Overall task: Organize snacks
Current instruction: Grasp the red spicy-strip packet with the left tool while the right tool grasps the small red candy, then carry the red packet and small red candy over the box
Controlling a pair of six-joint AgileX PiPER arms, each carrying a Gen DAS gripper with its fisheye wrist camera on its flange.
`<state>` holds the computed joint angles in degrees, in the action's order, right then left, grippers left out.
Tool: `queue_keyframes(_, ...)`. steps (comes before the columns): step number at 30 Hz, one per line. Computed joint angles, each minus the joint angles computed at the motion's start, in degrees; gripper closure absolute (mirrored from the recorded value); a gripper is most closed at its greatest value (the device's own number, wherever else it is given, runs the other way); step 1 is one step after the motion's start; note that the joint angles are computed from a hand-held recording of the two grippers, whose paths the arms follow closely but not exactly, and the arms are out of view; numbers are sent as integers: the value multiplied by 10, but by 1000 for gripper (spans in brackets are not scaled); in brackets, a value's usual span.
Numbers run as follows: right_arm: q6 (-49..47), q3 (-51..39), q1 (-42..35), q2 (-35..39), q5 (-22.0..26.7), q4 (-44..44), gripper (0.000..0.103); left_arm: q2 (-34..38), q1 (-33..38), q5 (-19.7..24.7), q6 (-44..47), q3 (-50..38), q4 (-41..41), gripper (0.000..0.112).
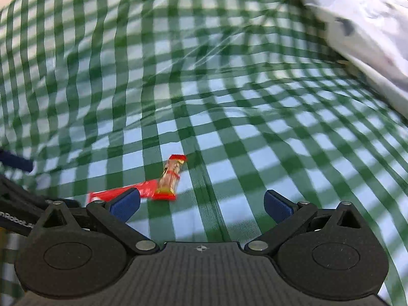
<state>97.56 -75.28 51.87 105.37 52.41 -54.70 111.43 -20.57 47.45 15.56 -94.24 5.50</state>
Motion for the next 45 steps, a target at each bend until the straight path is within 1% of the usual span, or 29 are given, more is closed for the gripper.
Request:
queue_keyframes(2, -28, -4, -40, 22, -42, 1, 1, 47, 7, 21, 14, -52, -18, 10)
queue_keyframes(3, -36, -6, -56, 30, -62, 1, 1, 65, 14, 31, 36, -75, -42, 10)
queue_keyframes(6, -55, -2, -91, 35, -118, 2, 1, 86, 41, 69, 140, -121, -140, 10)
queue_keyframes(8, -57, 14, -101, 27, -162, -14, 1, 72, 62, 66, 234, -104, -208, 10)
queue_keyframes(9, -73, 13, -103, 29, -173, -12, 1, 67, 63, 57, 258, -94, -211, 10)
queue_keyframes(10, -90, 2, -102, 38, -168, -12, 1, 63, 61, 47, 269, -83, -205, 10)
queue_keyframes(11, -111, -16, -98, 52, -148, -8, 1, 65, 58, 42, 263, -81, -191, 10)
queue_keyframes(13, -170, -63, -90, 88, -85, 20, 1, 81, 51, 53, 236, -97, -168, 10)
queue_keyframes(16, -134, -41, -89, 72, -60, 17, 1, 89, 49, 61, 238, -105, -185, 10)
queue_keyframes(18, -98, 2, -96, 47, -85, 1, 1, 91, 43, 66, 245, -107, -197, 10)
queue_keyframes(19, -92, 22, -101, 36, -107, -6, 1, 94, 38, 67, 244, -109, -197, 10)
queue_keyframes(20, -97, 30, -103, 33, -117, -12, 1, 96, 31, 63, 241, -109, -194, 10)
queue_keyframes(21, -108, 32, -104, 32, -120, -17, 1, 97, 25, 58, 243, -106, -194, 17)
queue_keyframes(22, -117, 32, -105, 34, -126, -26, 1, 97, 22, 57, 246, -105, -194, 37)
queue_keyframes(23, -117, 37, -105, 32, -131, -35, 1, 98, 17, 53, 242, -102, -186, 43)
queue_keyframes(24, -109, 42, -105, 34, -138, -52, 1, 89, 16, 37, 241, -89, -188, 63)
queue_keyframes(25, -99, 51, -106, 31, -148, -71, 7, 88, 19, 40, 243, -89, -197, 95)
queue_keyframes(26, -71, 69, -100, 23, -162, -104, 26, 93, 23, 59, 232, -102, -200, 96)
queue_keyframes(27, -61, 77, -90, 15, -164, -125, 41, 96, 27, 75, 215, -112, -204, 99)
queue_keyframes(28, -71, 74, -75, 17, -148, -135, 73, 101, 31, 89, 201, -123, -208, 102)
queue_keyframes(29, -96, 64, -59, 23, -123, -129, 83, 100, 35, 99, 188, -125, -211, 103)
queue_keyframes(30, -103, 58, -45, 29, -104, -129, 84, 93, 37, 103, 174, -120, -208, 103)
queue_keyframes(33, -92, 60, -35, 15, -92, -108, 85, 43, 49, 96, 142, -72, -209, 103)
queue_keyframes(35, -52, 70, -21, -12, -68, -91, 85, -12, 65, 90, 137, -21, -225, 103)
queue_keyframes(37, 5, 94, 3, -58, -47, -85, 85, -68, 80, 93, 132, 21, -241, 103)
queue_keyframes(39, 39, 109, 40, -93, -5, -80, 85, -130, 92, 95, 128, 67, -253, 103)
queue_keyframes(40, 55, 111, 68, -112, 27, -72, 85, -164, 97, 99, 123, 91, -256, 103)
queue_keyframes(42, 84, 100, 122, -137, 80, -49, 85, -233, 115, 125, 112, 132, -268, 103)
queue_keyframes(45, 113, 50, 221, -145, 161, -16, 85, -336, 163, 194, 118, 172, -291, 103)
